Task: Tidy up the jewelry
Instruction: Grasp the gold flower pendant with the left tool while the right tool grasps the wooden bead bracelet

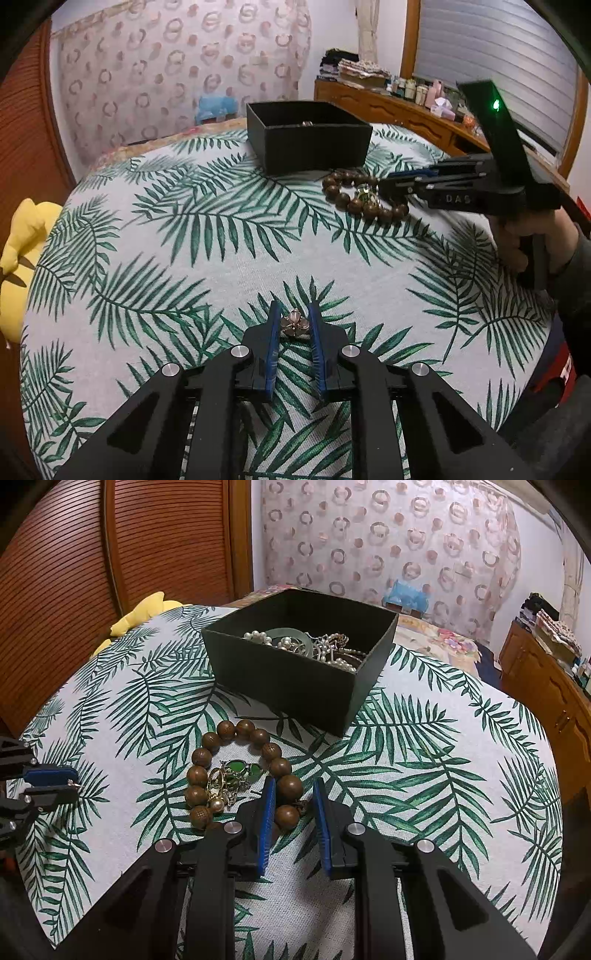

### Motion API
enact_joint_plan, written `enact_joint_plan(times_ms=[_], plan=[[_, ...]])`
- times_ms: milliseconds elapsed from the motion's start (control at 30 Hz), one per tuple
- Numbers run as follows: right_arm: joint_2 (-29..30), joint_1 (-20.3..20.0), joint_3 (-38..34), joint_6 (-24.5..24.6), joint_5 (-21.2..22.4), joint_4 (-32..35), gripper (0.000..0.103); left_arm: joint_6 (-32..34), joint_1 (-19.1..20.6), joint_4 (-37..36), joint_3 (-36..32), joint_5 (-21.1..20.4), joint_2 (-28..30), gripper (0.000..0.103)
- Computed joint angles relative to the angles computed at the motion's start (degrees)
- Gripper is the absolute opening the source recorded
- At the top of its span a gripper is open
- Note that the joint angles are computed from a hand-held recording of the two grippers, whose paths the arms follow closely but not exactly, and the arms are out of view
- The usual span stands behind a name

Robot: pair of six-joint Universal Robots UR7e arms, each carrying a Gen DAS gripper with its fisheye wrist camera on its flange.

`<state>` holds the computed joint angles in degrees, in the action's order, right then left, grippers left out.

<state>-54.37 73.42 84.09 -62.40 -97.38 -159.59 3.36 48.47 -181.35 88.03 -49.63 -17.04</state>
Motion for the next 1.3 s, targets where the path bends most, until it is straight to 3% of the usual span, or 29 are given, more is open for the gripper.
enact_joint_plan(times_ms=[600, 867, 967, 1033, 1300], plan=[[0.1, 0.0, -0.1, 0.2, -0.1, 0.1, 0.022, 2.5, -1.7, -7.1, 1.6, 0.4, -1.8, 0.014], [0.1, -0.3, -1.3, 1.4, 0.9, 3.4, 0.019, 1.4, -0.5, -4.7, -1.0, 0.1, -1.4, 0.014], [-0.1, 0.1, 0.2, -0.3, 0.4, 0.0, 0.017, 1.4, 0.1, -3.7, -2.5, 0.0, -1.1, 0.014], [-0.7, 0.4, 2.2, -2.6, 1.1, -2.5, 0.017, 1.4, 0.6, -2.3, -3.9, -0.2, -1.0, 0.014], [-4.5, 3.1, 4.8, -2.4, 6.9, -3.4, 0.017, 4.9, 0.8, -1.0, -10.3, 0.7, 0.1, 0.014]])
